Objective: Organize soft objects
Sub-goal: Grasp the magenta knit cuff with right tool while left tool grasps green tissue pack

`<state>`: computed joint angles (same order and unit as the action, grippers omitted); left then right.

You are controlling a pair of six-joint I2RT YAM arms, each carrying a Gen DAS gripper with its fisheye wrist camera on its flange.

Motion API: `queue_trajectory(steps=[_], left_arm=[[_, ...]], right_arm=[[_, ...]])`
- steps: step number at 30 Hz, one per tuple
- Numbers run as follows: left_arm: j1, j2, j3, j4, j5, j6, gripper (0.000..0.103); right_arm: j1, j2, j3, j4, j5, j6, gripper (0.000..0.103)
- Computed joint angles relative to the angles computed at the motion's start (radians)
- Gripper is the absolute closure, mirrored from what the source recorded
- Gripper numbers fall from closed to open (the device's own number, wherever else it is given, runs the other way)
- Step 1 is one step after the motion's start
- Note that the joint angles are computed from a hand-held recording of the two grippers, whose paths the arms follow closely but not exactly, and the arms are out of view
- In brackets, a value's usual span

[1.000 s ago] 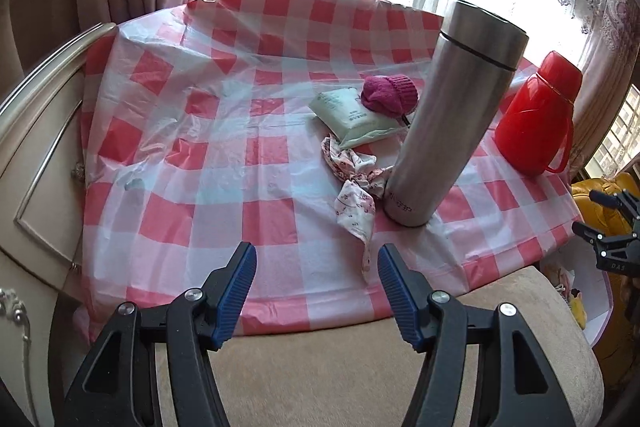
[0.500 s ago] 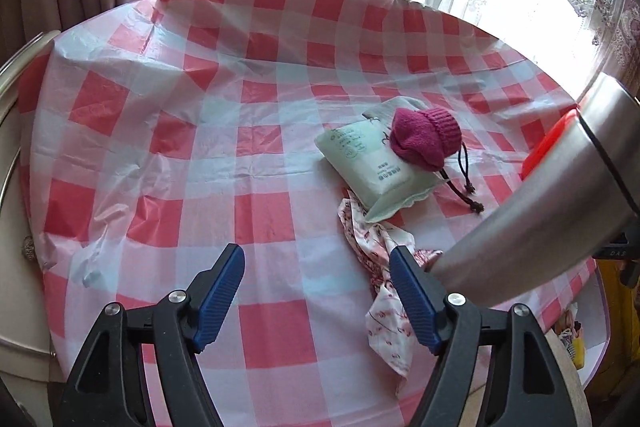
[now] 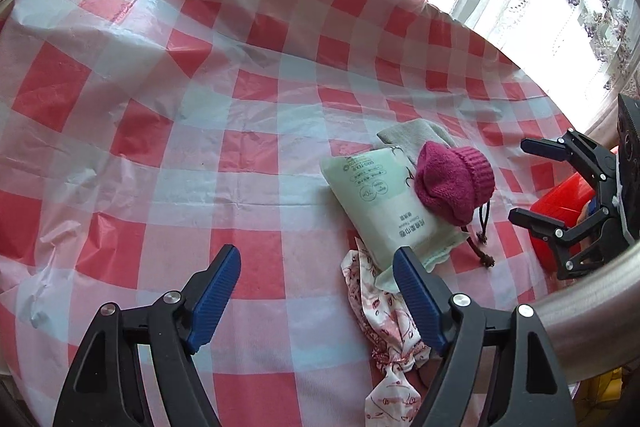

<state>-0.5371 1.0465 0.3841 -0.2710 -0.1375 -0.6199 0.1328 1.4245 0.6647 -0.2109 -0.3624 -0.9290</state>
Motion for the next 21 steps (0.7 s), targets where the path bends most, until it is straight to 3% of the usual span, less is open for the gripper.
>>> queue_trajectory(steps=[5,7,8,12,19,21], left_arm=[[0.046,0.072,-0.002,0.073,0.044,0.019,0.022],[0.056,0.092,0.001,0.09,0.055,0.033,0.022],[0.058,0.102,0.004,0.096,0.057,0.036,0.021],[0.071,0.131,0.012,0.126,0.094,0.035,0.02],[0.064,0.242,0.08,0.177,0.145,-0.001,0.014],[0.066,0.305,0.126,0.188,0.162,0.004,0.008]], right_arm=[[0.048,0.117,0.048,0.042,0.016,-0.01,0.018],[0.054,0.158,0.079,0.027,-0.003,0.001,0.03],[0.056,0.177,0.098,0.006,-0.018,0.007,0.05],[0.049,0.188,0.094,0.027,-0.046,0.064,0.067],[-0.024,0.117,0.017,0.121,-0.076,0.201,0.071],[-0.05,0.086,0.001,0.128,-0.076,0.236,0.071]])
